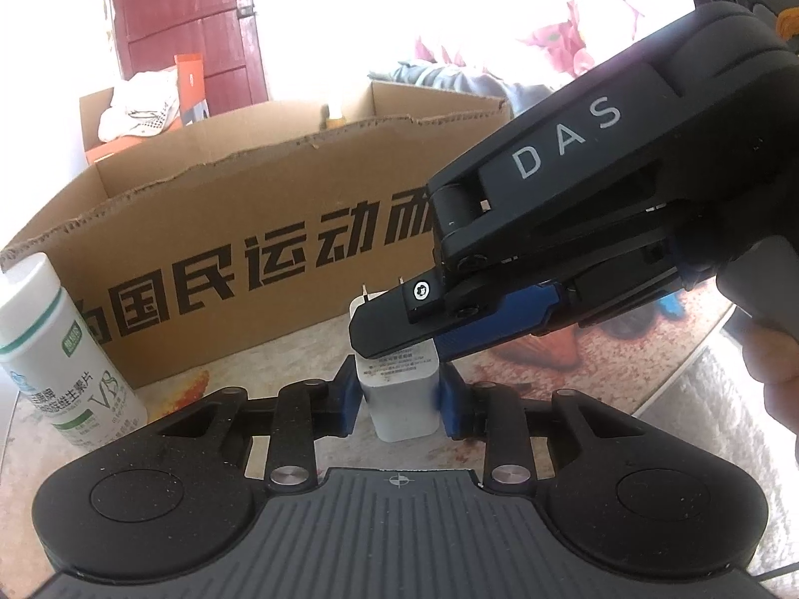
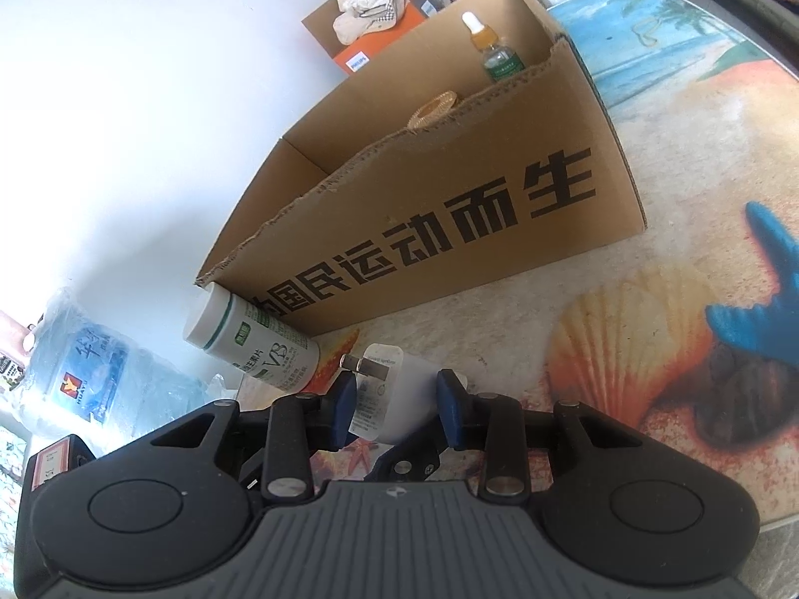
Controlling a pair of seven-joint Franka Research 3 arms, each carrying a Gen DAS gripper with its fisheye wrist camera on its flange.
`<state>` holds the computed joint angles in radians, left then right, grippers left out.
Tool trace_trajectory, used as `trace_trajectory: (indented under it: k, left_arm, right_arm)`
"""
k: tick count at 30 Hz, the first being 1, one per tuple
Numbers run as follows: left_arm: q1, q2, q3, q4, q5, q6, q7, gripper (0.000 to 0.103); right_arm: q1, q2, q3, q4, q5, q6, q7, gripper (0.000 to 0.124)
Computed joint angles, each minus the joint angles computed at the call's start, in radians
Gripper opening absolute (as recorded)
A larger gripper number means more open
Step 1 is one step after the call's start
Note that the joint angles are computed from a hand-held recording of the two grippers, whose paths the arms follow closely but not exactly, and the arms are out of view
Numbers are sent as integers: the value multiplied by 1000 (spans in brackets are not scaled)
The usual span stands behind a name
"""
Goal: Organize rigid objects
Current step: 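Grasp the white plug charger with the right gripper and lift it, then carry the charger with the right gripper into the box and release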
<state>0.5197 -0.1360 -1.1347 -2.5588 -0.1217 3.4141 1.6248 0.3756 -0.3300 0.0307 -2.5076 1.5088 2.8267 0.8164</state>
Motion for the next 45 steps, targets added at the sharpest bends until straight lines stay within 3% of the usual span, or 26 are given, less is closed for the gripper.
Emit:
trace_trajectory:
  k: [9,11,14,17,19,21,24,30,34,38,45]
  left_arm:
    - [-359,-74,371,-43,49,46,-40,30]
    - [-391,-92,404,-37,40,56,-31,30]
    - [-355,-121,372,-7,6,51,-1,30]
    - [-373,-107,420,57,46,8,-22,30]
    - [-447,-73,522,120,109,-48,-55,30]
    - [-561,-24,656,193,161,-107,-76,29]
    - [-635,56,741,319,180,-219,-61,29]
    - [-710,250,826,584,254,-473,-102,29]
    - [-724,363,840,730,205,-626,-66,29]
    - [-735,471,847,903,178,-786,-41,29]
    - [-754,595,860,1100,166,-961,-46,29]
  right_arm:
    - [28,-109,10,-21,4,61,-30,37]
    - [34,-129,10,-10,-1,76,-50,38]
    - [41,-129,2,32,-24,88,-77,38]
    - [39,-106,-15,90,-87,78,-65,38]
    - [32,-80,-34,137,-141,53,-37,38]
    - [19,-38,-53,193,-198,16,-1,38]
    - [-18,58,-79,301,-287,-75,81,38]
    - [-120,282,-65,526,-473,-251,286,38]
    - [-182,408,-40,652,-571,-345,395,38]
    - [-225,493,-18,738,-647,-398,465,38]
    - [-266,596,6,847,-733,-463,566,40]
